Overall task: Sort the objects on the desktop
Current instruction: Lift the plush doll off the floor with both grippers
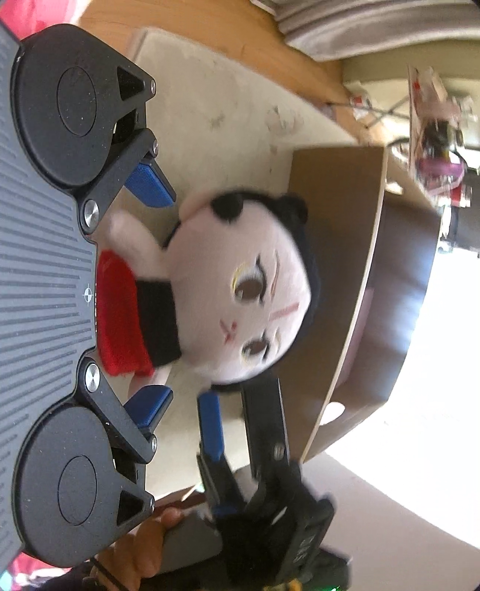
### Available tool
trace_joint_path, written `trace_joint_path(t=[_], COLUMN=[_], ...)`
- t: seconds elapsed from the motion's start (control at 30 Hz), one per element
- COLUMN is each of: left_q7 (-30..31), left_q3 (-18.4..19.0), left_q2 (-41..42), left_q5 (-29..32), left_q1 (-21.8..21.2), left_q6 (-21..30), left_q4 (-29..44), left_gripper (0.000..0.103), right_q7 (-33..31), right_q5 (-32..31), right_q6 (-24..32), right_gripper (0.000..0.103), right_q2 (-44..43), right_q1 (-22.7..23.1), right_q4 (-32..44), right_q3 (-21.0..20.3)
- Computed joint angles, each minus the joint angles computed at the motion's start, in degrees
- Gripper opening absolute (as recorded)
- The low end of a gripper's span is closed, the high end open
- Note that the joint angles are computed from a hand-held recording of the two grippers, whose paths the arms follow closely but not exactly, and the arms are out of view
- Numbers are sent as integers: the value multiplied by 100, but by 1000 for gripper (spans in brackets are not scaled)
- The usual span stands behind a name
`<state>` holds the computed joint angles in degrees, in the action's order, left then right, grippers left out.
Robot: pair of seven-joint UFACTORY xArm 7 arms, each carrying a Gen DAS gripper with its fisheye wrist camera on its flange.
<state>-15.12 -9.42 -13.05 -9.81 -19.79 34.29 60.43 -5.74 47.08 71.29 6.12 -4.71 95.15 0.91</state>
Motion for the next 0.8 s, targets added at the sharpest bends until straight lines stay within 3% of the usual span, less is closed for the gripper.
trace_joint_path(t=[0.23,0.43,0.8], left_q7=[-394,-206,985], left_q3=[78,197,299], left_q2=[360,565,940], left_q5=[36,-574,-2223], left_q1=[171,184,204], left_q6=[14,117,131], left_q4=[267,411,613], left_gripper=[103,103,103], right_q7=[-76,-85,116], right_q5=[41,265,234], right_q6=[-622,-641,-578], right_gripper=[103,103,103], right_q2=[-148,95,489], right_q1=[-27,-128,-190], right_q4=[-330,-284,6], right_q3=[-101,-77,119])
